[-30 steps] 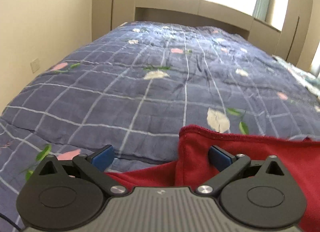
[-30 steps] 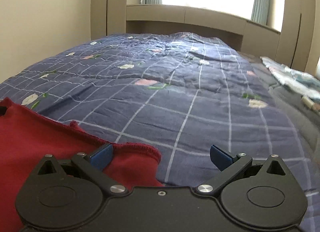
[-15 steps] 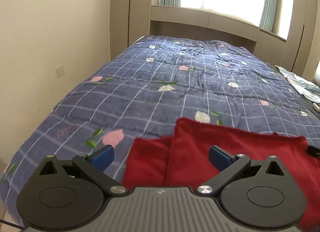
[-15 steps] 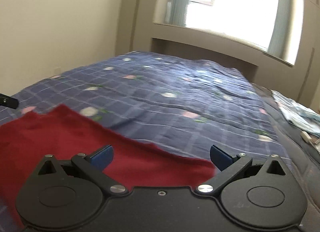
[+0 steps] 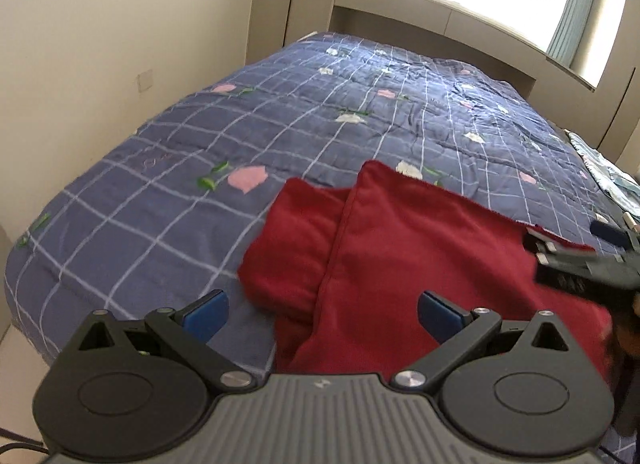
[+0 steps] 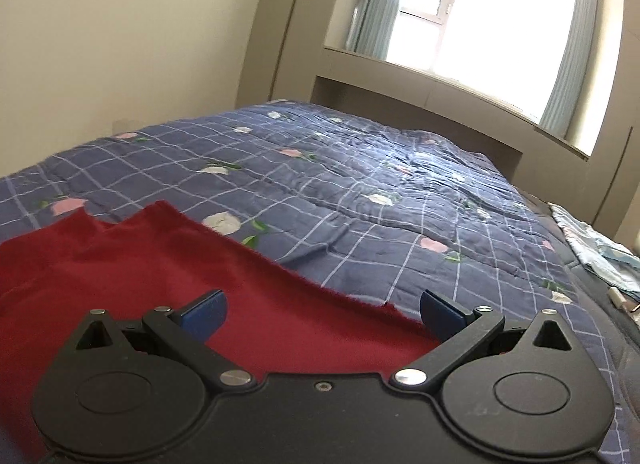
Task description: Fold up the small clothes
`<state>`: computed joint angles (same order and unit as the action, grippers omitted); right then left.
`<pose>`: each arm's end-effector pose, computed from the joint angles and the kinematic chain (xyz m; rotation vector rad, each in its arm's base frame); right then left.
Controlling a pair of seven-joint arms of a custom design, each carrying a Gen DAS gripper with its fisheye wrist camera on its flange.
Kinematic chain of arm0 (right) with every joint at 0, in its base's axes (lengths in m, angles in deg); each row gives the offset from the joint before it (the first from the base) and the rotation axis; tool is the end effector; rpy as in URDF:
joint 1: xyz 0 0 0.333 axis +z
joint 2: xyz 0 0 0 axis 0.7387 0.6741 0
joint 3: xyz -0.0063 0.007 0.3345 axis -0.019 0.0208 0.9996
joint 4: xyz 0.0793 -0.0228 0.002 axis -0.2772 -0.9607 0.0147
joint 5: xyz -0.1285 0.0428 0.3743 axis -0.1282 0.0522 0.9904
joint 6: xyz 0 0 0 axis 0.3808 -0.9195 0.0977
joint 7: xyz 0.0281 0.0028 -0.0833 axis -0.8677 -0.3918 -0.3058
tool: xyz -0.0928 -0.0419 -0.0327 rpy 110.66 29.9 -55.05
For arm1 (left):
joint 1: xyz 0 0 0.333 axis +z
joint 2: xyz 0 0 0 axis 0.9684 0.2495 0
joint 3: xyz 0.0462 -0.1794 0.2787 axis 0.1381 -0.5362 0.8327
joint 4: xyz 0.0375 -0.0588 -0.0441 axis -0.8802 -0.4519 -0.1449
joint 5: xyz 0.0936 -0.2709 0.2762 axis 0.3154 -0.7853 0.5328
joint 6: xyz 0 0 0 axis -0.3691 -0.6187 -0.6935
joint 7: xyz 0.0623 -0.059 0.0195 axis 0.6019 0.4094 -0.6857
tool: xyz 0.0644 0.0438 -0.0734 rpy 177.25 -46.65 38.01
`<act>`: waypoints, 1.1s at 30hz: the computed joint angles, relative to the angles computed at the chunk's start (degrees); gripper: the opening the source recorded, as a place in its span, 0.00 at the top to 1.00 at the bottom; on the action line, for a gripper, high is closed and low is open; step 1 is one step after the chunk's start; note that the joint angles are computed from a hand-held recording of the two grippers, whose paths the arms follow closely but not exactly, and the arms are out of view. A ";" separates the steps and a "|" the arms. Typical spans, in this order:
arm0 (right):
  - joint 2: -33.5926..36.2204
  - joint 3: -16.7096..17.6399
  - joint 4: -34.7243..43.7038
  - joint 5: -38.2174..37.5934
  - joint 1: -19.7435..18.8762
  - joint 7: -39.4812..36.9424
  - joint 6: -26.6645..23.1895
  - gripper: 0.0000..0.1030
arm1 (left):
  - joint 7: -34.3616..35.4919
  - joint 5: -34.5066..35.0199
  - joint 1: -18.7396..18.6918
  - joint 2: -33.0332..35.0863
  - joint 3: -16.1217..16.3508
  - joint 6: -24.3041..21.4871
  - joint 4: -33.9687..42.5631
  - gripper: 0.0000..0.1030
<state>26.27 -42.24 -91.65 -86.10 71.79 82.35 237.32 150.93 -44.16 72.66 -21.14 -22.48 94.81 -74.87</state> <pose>0.7056 0.2321 0.5348 -1.7777 1.5102 -1.0905 0.6721 -0.1132 0.5546 -1.9047 1.7820 -0.8724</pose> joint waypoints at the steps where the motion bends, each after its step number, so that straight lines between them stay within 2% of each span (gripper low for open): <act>1: 1.59 0.45 2.49 1.19 -0.32 -1.28 -1.88 0.01 | 0.47 -0.91 0.25 -0.09 -0.31 -0.34 -0.24 0.00; 7: 11.38 1.38 16.54 8.09 -1.42 -11.34 -10.25 0.01 | 0.25 0.45 -0.46 0.10 0.02 -2.35 -0.49 0.00; 11: 15.83 1.04 21.67 11.78 -1.34 -15.69 -13.52 0.01 | 0.04 0.33 -0.41 0.71 -0.07 -3.71 0.25 0.00; 13: 16.54 0.65 21.68 12.78 -0.96 -16.67 -14.32 0.01 | 0.19 -0.23 -0.29 1.02 -0.21 -4.64 0.70 0.00; 23: 16.19 0.16 19.70 16.74 -1.28 -16.71 -11.88 0.01 | -0.68 -0.22 -0.82 2.19 -0.29 -8.33 2.04 0.00; 33: 14.01 -3.08 16.03 10.54 2.15 -11.89 -11.89 0.01 | -1.74 -0.41 -0.88 0.70 -0.37 -8.80 0.36 0.00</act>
